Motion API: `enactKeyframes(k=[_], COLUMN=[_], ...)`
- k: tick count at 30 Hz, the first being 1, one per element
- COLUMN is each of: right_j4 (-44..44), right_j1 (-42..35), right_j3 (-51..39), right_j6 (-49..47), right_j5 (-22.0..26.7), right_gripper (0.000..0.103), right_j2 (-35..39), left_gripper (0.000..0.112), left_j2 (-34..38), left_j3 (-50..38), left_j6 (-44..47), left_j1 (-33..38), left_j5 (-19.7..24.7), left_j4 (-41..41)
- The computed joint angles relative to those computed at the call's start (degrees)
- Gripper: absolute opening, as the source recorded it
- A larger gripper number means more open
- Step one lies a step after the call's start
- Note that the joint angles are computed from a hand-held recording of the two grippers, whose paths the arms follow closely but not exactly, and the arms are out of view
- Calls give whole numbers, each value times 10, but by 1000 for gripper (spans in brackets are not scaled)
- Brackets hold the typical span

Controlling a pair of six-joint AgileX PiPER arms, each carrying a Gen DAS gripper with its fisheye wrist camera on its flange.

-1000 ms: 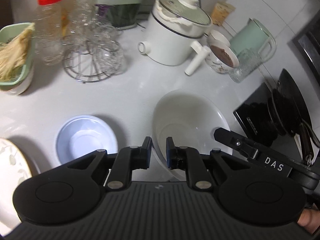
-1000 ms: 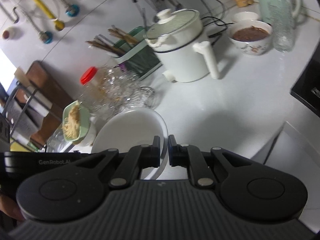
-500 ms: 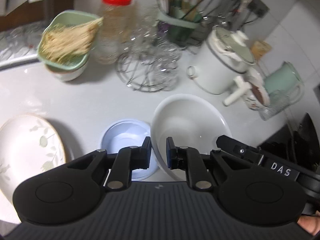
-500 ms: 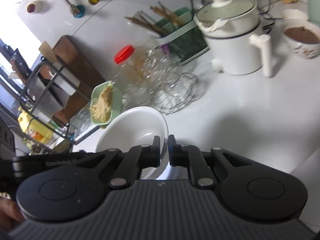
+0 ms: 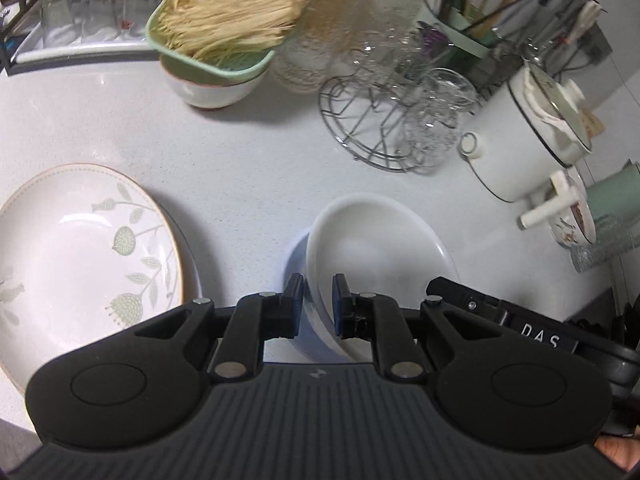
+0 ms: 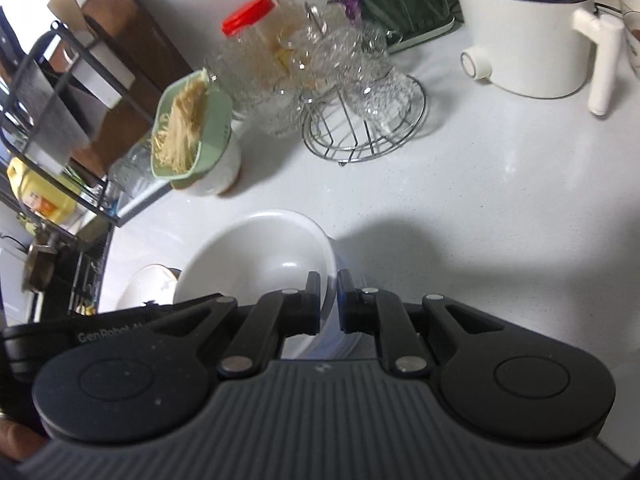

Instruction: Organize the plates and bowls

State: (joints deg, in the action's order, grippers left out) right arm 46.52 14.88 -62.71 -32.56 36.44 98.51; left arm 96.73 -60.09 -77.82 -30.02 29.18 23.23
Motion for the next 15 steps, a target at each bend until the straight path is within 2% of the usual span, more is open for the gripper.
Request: enactKeyframes(k=[5, 7, 9, 10, 11, 12, 14, 15], right_j4=[-16, -46, -72, -66, -59, -51, -33, -29], right_j1=[17, 22, 23, 20, 16, 13, 4, 1], right_j3=[-1, -6, -14, -14, -14, -13, -13, -13], right_j6=[7, 35, 57, 48, 37, 28, 10, 6], right_j5=[-23, -22, -17, -14, -13, -13, -8, -6], right_gripper=[13, 13, 16, 18, 26, 37, 44, 44], right_j2=[13, 16, 17, 15, 13, 10, 10, 10], left_gripper=[16, 18, 35, 51, 56, 56, 56, 56], left_j2=[8, 12, 3, -6, -10, -13, -8, -4], left_j3=[9, -4, 0, 9, 13, 15, 10, 9], left_j6=[26, 44, 37, 29, 22, 18, 36, 44], left_j1=[14, 15, 17, 18, 17, 14, 11, 13], left_j5=[-23, -4, 3, -2, -4, -2, 5, 0], left_j4=[-20, -34, -30, -23, -15, -5, -14, -22])
